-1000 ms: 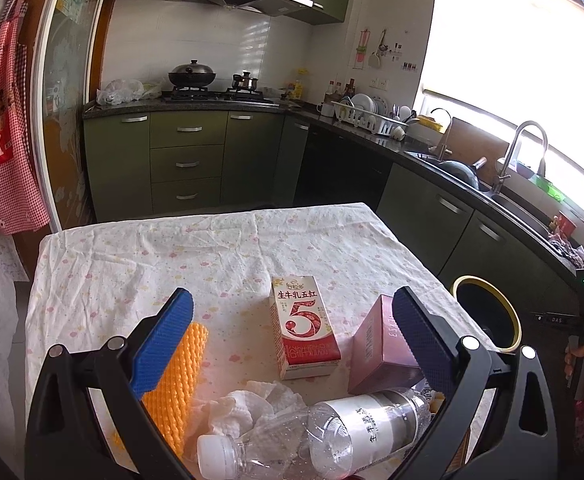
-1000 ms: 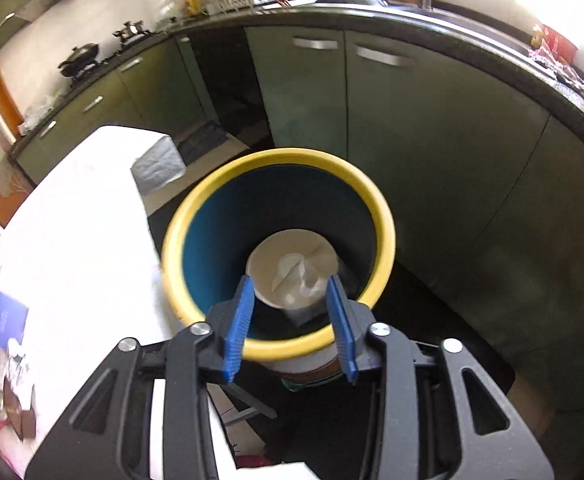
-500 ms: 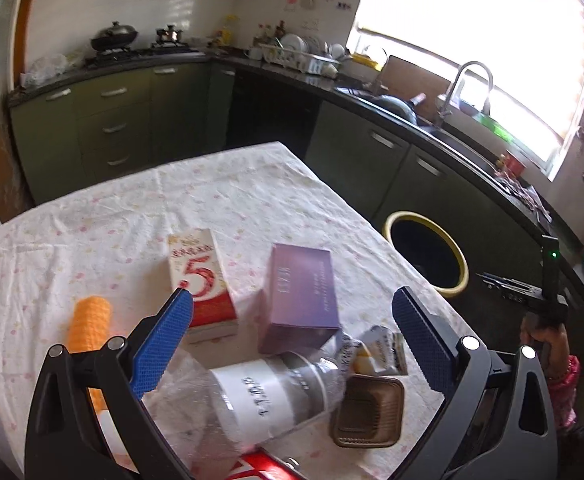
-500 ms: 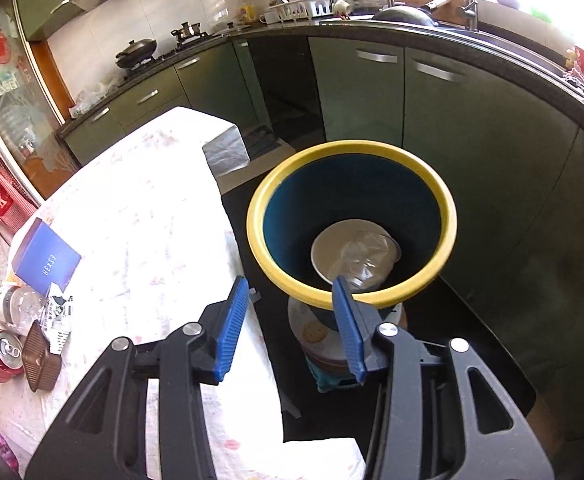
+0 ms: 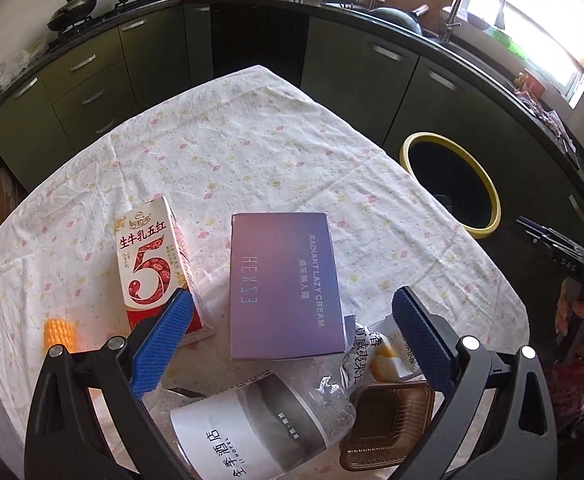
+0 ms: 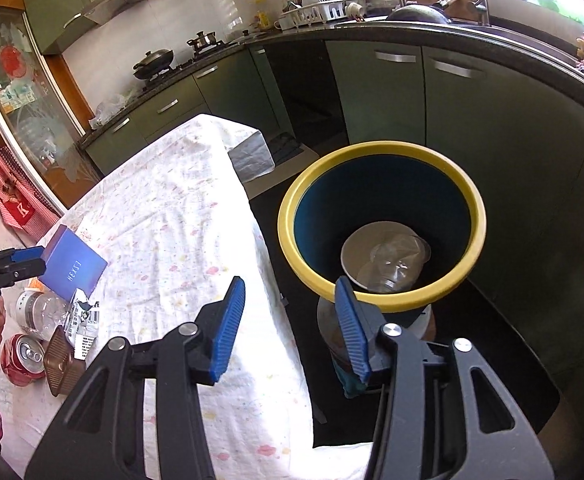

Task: Collect trash
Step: 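Grasp the purple cream box with the left tool, then carry the purple box over the bin and open the left tool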

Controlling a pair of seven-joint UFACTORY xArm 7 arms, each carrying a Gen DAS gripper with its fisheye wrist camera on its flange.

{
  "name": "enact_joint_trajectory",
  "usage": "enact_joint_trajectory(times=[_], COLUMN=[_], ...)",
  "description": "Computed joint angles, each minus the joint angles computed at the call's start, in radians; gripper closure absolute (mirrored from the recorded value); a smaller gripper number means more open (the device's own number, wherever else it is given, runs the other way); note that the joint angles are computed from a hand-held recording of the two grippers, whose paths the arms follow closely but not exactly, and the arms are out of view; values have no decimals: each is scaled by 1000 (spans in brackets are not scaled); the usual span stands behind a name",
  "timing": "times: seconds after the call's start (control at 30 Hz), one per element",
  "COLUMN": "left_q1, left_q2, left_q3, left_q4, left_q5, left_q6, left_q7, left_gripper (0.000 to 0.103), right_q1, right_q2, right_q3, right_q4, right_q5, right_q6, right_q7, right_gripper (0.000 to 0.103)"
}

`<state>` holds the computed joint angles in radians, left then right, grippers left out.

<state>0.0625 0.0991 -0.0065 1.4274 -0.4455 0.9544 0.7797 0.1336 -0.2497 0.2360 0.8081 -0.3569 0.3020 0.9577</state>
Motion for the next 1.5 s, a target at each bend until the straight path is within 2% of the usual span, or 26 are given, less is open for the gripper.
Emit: enact_joint_trajectory(times=[0.3, 0.4, 0.43, 0.57, 0.73, 0.97, 1.13, 1.3, 1.5], left_q1=[-30, -32, -32, -20, -27, -78, -167, -276, -393], left_q2=[41, 59, 66, 72, 39, 12, 56, 174, 395], left_q3=[-10, -11, -11, -17, -24, -55, -106, -148, -155], left_q4=[16, 26, 30, 45, 42, 95, 165, 289, 534], left_q5=[129, 158, 162, 137, 123, 72, 81, 154, 281], left_q6=[-4, -1, -1, 20, -2, 53, 70, 79, 138], left_q7=[-80, -112, -122, -116, -105, -71, -91, -169, -310], left_gripper=[26, 38, 48, 50, 50, 50, 50, 50, 50], right_q1=[6, 2, 1, -1, -15, -103, -139, -162, -175], right_q2=[1, -1, -2, -11, -32, -124, -207, -252, -270], right_q3=[-11, -10, -10, -14, -10, 32, 20, 6, -19], right_q4=[-13, -18, -20, -33, -51, -107, -181, -246, -302], right_q5=[27, 30, 32, 43, 49, -11, 1, 44, 115], right_q6=[-20, -28, -31, -44, -51, -30, -40, -71, -124], right_q7=[-24, -25, -24, -32, -33, 49, 63, 44, -1], right_gripper=[56, 56, 56, 56, 56, 56, 56, 56, 56])
